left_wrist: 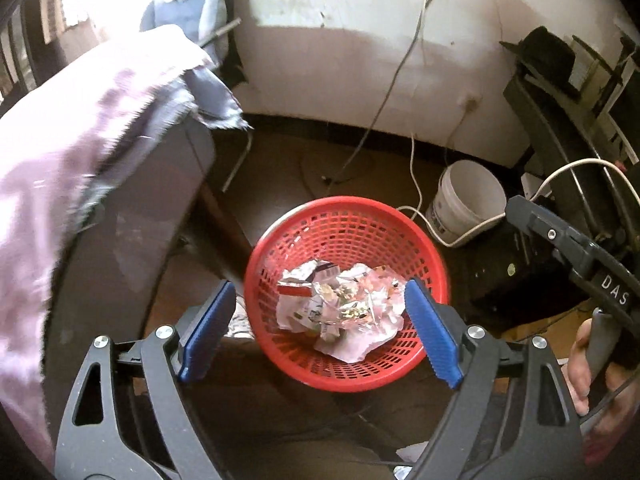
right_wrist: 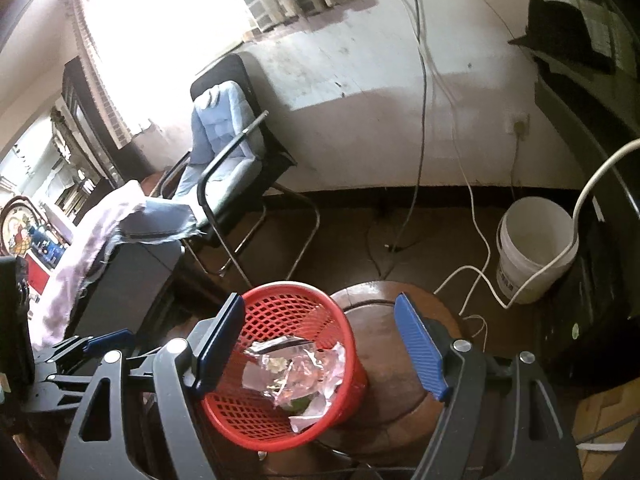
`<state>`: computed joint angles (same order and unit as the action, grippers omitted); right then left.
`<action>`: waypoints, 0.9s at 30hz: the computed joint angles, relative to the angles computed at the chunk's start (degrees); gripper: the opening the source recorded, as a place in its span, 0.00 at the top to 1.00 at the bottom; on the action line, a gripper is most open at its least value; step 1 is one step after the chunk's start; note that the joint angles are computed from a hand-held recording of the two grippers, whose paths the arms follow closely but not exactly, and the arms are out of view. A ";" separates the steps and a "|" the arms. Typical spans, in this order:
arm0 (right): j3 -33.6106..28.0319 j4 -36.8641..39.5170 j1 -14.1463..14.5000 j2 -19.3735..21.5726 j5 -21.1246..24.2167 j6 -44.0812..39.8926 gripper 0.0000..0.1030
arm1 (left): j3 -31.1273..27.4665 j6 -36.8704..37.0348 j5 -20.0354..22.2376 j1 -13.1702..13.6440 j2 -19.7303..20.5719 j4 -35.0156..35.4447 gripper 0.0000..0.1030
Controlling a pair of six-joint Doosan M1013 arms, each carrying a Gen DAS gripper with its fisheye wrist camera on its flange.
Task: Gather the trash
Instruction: 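Move both tools back over the table toward the remaining cups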
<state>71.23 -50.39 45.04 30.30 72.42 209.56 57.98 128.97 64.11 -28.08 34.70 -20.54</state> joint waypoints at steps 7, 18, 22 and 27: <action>-4.02 -1.31 1.14 1.18 3.16 -4.37 0.21 | 3.92 1.74 -5.11 1.21 -3.38 -1.98 0.15; -11.12 -4.37 3.31 3.73 7.58 -11.06 0.18 | 10.29 6.93 -13.61 3.69 -9.05 -7.34 0.12; -14.40 -6.33 4.36 5.05 9.49 -13.74 0.14 | 11.82 8.39 -15.82 4.94 -10.78 -10.05 0.11; -18.61 -8.61 5.52 6.68 10.82 -17.42 0.13 | 13.82 10.56 -18.63 6.31 -12.88 -13.42 0.09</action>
